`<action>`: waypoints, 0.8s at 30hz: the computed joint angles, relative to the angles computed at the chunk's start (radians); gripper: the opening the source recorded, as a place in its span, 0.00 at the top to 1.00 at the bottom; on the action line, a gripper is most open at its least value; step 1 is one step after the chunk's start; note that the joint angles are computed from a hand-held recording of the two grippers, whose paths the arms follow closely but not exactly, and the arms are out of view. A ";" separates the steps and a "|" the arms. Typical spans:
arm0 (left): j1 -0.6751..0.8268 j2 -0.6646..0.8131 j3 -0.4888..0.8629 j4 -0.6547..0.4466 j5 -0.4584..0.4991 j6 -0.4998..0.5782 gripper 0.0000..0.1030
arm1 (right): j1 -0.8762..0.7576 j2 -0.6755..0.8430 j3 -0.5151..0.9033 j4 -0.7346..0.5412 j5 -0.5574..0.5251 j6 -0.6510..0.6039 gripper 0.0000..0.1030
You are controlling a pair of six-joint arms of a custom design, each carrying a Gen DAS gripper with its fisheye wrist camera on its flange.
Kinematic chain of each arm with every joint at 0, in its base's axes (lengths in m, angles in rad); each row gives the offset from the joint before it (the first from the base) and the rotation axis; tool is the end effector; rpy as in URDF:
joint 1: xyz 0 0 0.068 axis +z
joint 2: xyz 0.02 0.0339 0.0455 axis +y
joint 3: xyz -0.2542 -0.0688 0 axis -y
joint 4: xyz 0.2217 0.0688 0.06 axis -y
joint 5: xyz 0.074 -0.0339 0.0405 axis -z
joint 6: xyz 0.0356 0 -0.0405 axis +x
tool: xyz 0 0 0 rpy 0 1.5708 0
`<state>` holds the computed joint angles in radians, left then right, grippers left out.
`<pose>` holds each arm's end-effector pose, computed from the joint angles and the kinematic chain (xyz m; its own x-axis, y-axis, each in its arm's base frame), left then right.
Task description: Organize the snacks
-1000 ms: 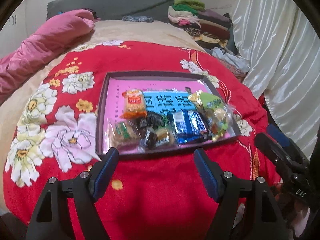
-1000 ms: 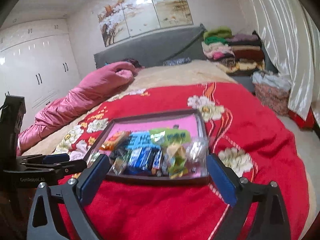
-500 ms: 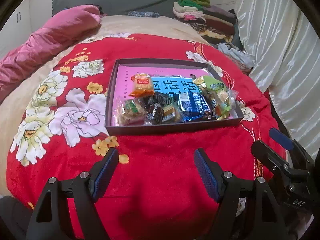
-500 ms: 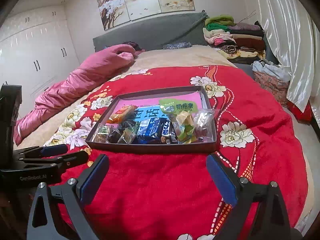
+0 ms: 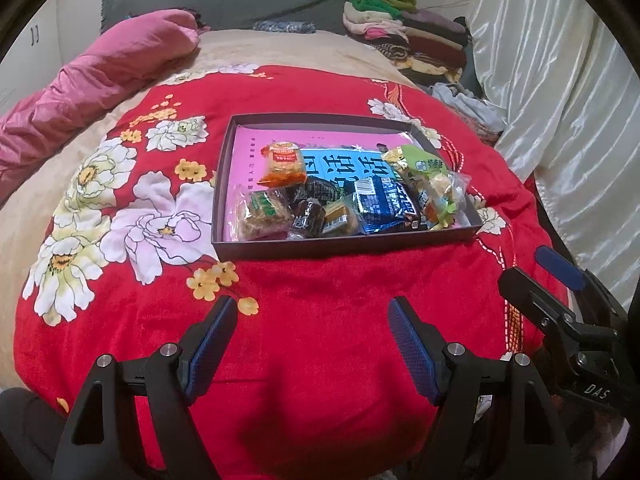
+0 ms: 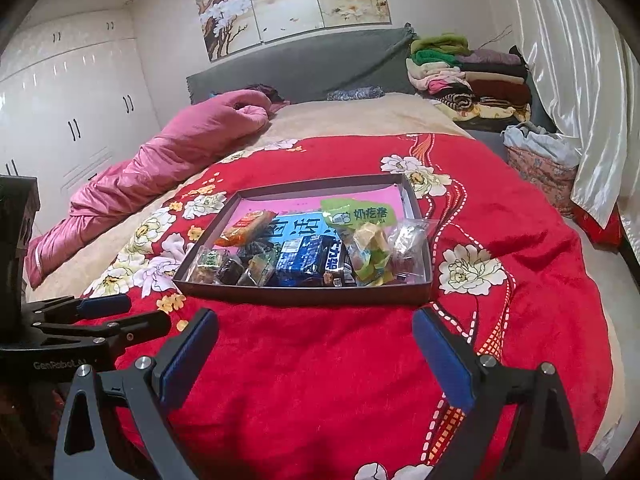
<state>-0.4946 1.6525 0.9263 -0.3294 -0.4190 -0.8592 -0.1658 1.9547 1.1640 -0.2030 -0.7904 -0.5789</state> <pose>0.2699 -0.1291 0.1718 -0.6949 -0.4112 -0.5899 -0.4121 0.9000 -0.1419 0.3670 -0.0358 0.1508 -0.5462 -0.2989 -0.7825 -0.6751 0.7101 0.2000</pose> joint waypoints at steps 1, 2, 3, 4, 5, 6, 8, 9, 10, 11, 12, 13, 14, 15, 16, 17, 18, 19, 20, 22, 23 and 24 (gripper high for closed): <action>0.000 0.001 0.000 0.001 0.000 0.003 0.23 | 0.000 0.000 0.001 -0.001 0.000 0.000 0.05; 0.000 0.001 0.000 0.001 -0.001 0.003 0.23 | 0.000 0.000 0.001 -0.001 0.000 0.000 0.05; 0.000 -0.001 -0.003 0.003 -0.001 0.003 0.23 | 0.001 0.001 0.000 0.000 0.002 0.001 0.05; 0.000 -0.001 -0.001 -0.002 -0.001 0.000 0.23 | 0.000 0.000 0.000 0.001 0.002 0.002 0.05; -0.001 -0.001 -0.002 -0.004 -0.003 -0.005 0.23 | 0.001 0.001 -0.001 0.002 0.002 0.001 0.05; -0.002 -0.002 -0.003 -0.007 -0.003 -0.008 0.23 | 0.001 0.000 -0.002 0.004 0.003 0.001 0.05; -0.002 0.002 0.002 -0.008 -0.003 -0.010 0.23 | 0.001 0.002 0.002 -0.002 0.003 -0.001 0.05; -0.003 0.002 0.003 -0.011 -0.004 -0.009 0.23 | 0.000 0.003 0.005 -0.008 0.003 -0.003 0.05; -0.002 0.002 0.002 -0.010 -0.005 -0.007 0.23 | -0.001 0.005 0.005 -0.005 0.003 -0.004 0.05; -0.002 0.004 0.003 -0.007 -0.004 -0.004 0.23 | -0.001 0.005 0.005 -0.005 0.003 -0.004 0.05; -0.002 0.005 0.004 -0.008 -0.004 -0.003 0.23 | -0.002 0.006 0.006 -0.006 0.002 -0.004 0.05; -0.001 0.006 0.004 -0.008 -0.003 -0.005 0.23 | -0.001 0.005 0.004 -0.003 0.003 -0.003 0.05; 0.000 0.007 0.004 -0.008 -0.001 -0.005 0.23 | -0.001 0.006 0.003 -0.001 0.003 -0.003 0.05; 0.001 0.008 0.005 -0.010 0.001 -0.006 0.23 | -0.001 0.006 0.004 -0.003 0.003 -0.004 0.05; 0.002 0.009 0.005 -0.012 0.000 -0.007 0.23 | -0.001 0.005 0.003 -0.002 0.003 -0.004 0.05; 0.001 0.010 0.007 -0.014 -0.002 -0.008 0.23 | -0.002 0.005 0.003 -0.002 0.002 -0.004 0.05; 0.000 0.010 0.007 -0.015 -0.003 -0.009 0.23 | -0.002 0.005 0.002 0.001 0.002 -0.003 0.05; 0.000 0.009 0.006 -0.014 -0.004 -0.010 0.23 | -0.003 0.006 0.001 0.003 0.002 -0.003 0.05; 0.000 0.010 0.006 -0.015 -0.005 -0.010 0.23 | -0.002 0.006 0.002 0.003 0.002 -0.003 0.05; 0.001 0.009 0.006 -0.017 -0.004 -0.011 0.23 | -0.002 0.005 0.001 0.002 0.002 -0.004 0.05; 0.001 0.007 0.005 -0.017 -0.003 -0.013 0.23 | -0.002 0.005 0.001 0.003 0.002 -0.003 0.05; 0.002 0.006 0.005 -0.019 -0.002 -0.013 0.23 | -0.004 0.006 0.002 0.002 0.001 -0.006 0.05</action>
<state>-0.4929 1.6590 0.9312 -0.3481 -0.4211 -0.8720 -0.1695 1.9603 1.1659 -0.2009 -0.7890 -0.5847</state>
